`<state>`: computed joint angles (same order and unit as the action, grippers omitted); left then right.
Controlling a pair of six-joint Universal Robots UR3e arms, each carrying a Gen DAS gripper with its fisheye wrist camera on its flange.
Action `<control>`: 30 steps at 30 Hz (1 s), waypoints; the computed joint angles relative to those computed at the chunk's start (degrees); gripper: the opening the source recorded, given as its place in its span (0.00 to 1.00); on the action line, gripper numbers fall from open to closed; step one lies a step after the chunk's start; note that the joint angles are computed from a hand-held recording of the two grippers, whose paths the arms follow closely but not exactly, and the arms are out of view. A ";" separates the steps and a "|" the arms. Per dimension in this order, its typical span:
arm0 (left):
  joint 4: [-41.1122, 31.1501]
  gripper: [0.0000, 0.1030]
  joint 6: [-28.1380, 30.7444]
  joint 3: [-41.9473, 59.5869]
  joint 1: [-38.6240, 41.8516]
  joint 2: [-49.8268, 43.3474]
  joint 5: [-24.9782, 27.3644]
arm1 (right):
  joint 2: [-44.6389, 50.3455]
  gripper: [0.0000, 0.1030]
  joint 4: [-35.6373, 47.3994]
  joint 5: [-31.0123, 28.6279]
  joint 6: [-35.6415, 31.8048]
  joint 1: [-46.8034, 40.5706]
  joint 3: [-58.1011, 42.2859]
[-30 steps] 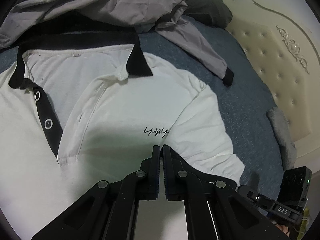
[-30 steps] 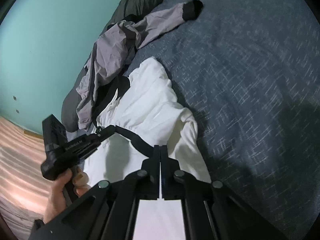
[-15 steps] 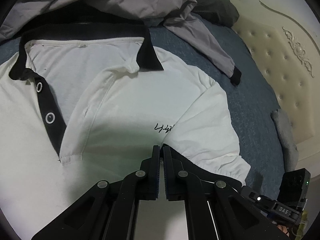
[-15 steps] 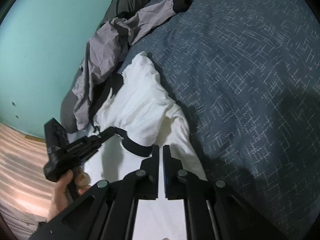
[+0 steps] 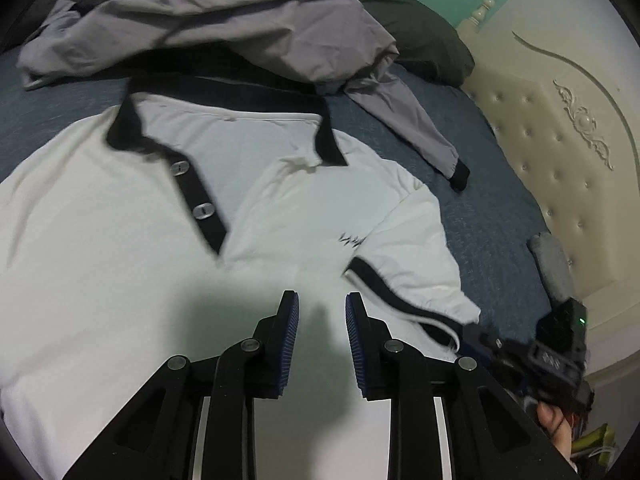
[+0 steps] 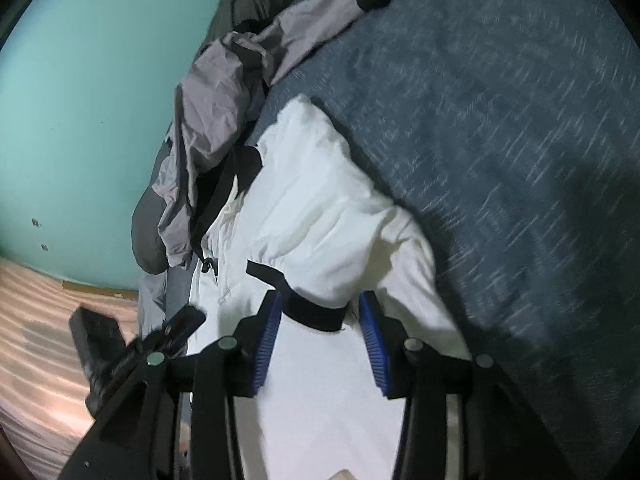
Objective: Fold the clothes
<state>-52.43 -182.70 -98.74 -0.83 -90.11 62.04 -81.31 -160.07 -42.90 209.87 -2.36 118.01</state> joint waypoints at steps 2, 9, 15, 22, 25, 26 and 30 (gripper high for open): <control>-0.97 0.26 1.20 -2.03 1.75 2.61 -0.44 | 2.22 0.28 -3.59 1.11 3.21 -0.03 0.54; -5.81 0.26 5.80 -6.61 8.09 10.28 -3.25 | 1.26 0.07 -3.83 1.18 5.74 0.13 0.96; -9.16 0.26 8.90 -8.59 10.69 14.06 -4.14 | -0.63 0.07 2.71 0.18 3.04 0.30 1.78; -7.16 0.29 8.09 -9.20 10.27 11.94 -4.46 | -2.36 0.07 4.34 0.54 0.79 -0.54 2.89; -3.42 0.30 5.53 -7.48 7.52 7.58 -5.24 | -2.82 0.07 4.76 -0.11 -0.31 -0.59 2.81; -2.07 0.30 4.54 -6.13 5.96 5.29 -5.19 | -2.85 0.07 3.94 0.12 -0.29 -0.74 3.20; 2.74 0.31 0.67 2.92 -1.84 -6.48 -2.56 | -2.54 0.07 1.43 1.19 -0.07 -0.92 4.13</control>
